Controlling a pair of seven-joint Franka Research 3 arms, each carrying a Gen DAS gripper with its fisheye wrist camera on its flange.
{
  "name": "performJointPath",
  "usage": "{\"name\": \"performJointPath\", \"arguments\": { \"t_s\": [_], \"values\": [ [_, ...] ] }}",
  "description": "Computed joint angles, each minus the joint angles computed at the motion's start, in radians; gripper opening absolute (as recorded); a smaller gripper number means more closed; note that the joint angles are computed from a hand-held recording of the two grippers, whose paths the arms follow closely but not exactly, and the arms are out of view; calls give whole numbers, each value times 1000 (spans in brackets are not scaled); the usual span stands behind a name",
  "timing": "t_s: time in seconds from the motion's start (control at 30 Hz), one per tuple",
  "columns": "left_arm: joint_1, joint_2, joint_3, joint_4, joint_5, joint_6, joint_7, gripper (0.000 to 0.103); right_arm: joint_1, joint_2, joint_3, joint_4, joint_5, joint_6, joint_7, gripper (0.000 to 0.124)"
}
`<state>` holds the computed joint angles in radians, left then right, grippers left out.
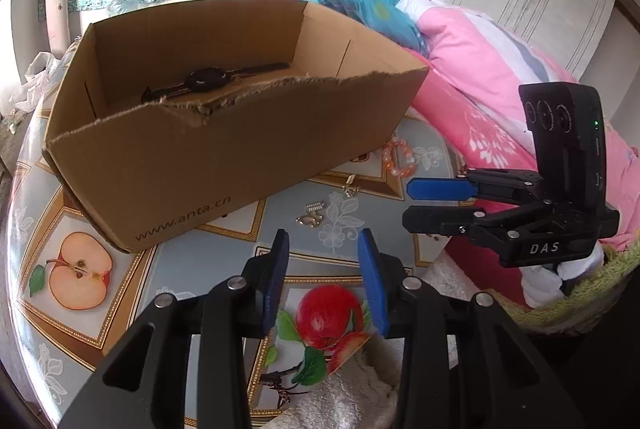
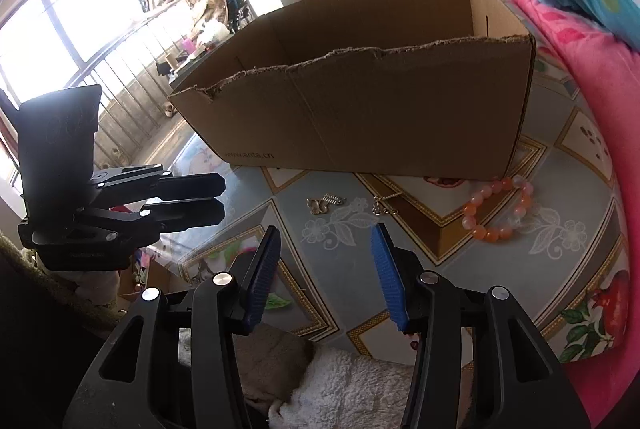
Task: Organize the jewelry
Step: 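Raise both tools out of the box and back to the table, then move the open left gripper toward a small gold charm beside the box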
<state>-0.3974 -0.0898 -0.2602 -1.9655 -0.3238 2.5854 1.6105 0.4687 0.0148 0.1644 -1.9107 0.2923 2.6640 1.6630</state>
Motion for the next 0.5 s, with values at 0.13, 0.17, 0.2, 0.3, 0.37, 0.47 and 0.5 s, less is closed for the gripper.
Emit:
{"name": "performJointPath", "arguments": {
  "t_s": [0.13,0.17,0.2,0.3,0.37,0.47,0.5],
  "values": [
    [12,47,-20,24,149,-7,-97,34,4,16,-2,9,-80,-15,64,44],
    [13,61,-24,33,183,-11,-120,34,6,18,-2,11,-101,-18,80,43],
    [14,72,-26,39,208,-17,-138,34,6,24,-3,15,-114,-22,92,42],
    [15,110,-34,67,261,-31,-182,34,9,34,-5,22,-145,-31,128,39],
    [14,127,-38,82,280,-35,-195,34,10,32,-8,11,-163,-28,146,37],
    [13,153,-45,107,298,-38,-206,34,10,28,-6,-6,-164,-15,157,36],
    [12,158,-46,113,307,-42,-212,34,10,27,-6,-10,-159,-11,158,36]
  ]
}}
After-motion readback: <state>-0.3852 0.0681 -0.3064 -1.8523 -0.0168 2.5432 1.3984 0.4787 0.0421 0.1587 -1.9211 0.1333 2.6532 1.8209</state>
